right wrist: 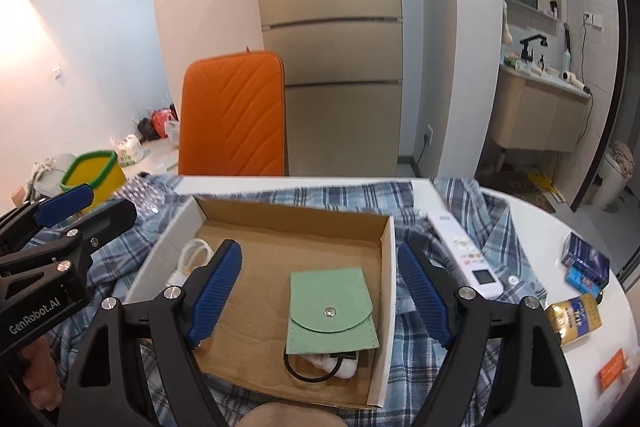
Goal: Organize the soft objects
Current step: 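Carry cable and green pouch into the box and open both tools, then lift both open tools up and back away from the box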
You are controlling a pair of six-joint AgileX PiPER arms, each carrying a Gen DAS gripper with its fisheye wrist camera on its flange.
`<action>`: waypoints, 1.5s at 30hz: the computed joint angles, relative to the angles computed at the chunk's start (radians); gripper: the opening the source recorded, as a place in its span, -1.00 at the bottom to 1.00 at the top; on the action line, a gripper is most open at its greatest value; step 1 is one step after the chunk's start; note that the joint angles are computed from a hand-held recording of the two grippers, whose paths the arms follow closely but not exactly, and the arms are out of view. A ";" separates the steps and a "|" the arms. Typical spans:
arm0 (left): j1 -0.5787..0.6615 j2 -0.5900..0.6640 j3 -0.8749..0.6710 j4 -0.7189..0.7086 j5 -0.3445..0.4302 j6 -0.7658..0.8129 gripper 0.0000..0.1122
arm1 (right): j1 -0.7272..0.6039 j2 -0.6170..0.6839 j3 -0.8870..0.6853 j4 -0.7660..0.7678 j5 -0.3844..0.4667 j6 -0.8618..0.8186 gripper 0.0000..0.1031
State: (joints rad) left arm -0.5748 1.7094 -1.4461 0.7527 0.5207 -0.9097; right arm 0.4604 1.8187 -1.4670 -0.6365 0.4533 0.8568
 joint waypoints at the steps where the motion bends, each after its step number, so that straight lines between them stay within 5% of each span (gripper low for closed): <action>1: -0.011 -0.021 0.013 0.043 0.006 -0.038 0.15 | 0.007 -0.017 0.009 -0.035 0.001 0.037 0.60; 14: -0.111 -0.240 0.152 0.337 0.070 -0.322 0.31 | 0.129 -0.266 0.157 -0.384 0.056 0.352 0.67; 18: -0.160 -0.299 0.232 0.531 0.101 -0.517 0.83 | 0.184 -0.335 0.200 -0.467 0.105 0.414 0.67; 25: -0.237 -0.380 0.332 0.706 0.178 -0.663 0.83 | 0.282 -0.457 0.328 -0.727 0.175 0.668 1.00; 37: -0.316 -0.506 0.541 0.817 0.224 -0.815 0.83 | 0.424 -0.585 0.495 -0.882 0.311 0.852 1.00; 45: -0.430 -0.552 0.670 0.926 0.372 -0.983 0.83 | 0.538 -0.608 0.632 -1.013 0.446 1.017 1.00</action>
State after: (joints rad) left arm -1.0046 1.1574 -0.7760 1.6786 0.8927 -1.8929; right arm 0.9979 1.2110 -0.8352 -1.6490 0.8996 1.8736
